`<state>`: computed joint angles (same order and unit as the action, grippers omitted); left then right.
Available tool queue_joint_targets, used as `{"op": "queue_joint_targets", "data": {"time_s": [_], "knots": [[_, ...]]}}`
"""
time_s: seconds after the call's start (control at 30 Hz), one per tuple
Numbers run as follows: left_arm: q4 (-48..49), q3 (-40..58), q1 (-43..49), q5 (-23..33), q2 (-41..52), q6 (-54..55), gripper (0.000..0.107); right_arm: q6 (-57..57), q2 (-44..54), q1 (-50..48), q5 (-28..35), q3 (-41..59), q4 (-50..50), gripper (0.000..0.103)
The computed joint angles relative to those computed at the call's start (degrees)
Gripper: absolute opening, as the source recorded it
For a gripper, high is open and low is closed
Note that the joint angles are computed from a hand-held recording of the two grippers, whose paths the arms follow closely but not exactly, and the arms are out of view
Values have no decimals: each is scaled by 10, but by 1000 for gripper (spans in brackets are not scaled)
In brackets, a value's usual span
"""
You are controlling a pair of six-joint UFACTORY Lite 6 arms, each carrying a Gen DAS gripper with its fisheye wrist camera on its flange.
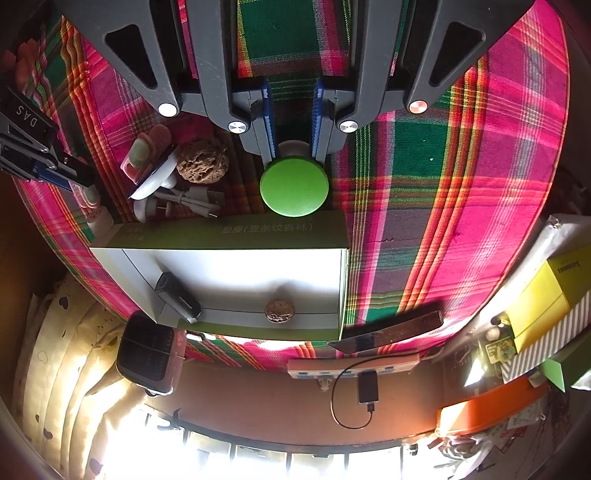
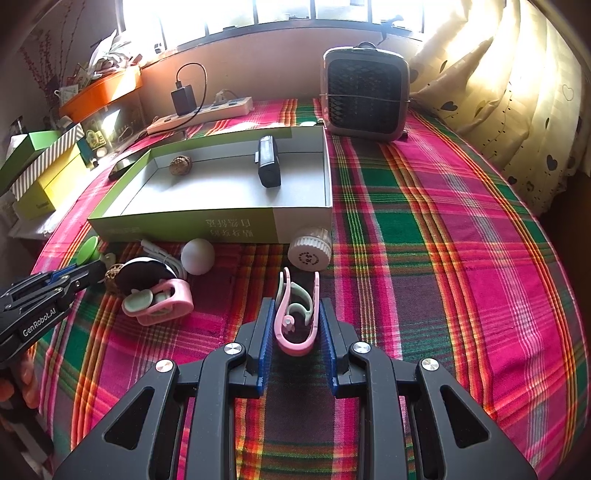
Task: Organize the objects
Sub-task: 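Lift the green mushroom object in left tool while right tool lifts the pink ear-hook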
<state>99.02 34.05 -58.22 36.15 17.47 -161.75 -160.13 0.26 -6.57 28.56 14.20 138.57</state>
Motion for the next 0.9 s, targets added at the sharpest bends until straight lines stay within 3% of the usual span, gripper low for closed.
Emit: {"op": "queue_joint_targets", "data": {"time_s": [0.9], "knots": [[-93,-9,-39,52,-109,126,15,191,-136,53,-42,11,-164,24]]}}
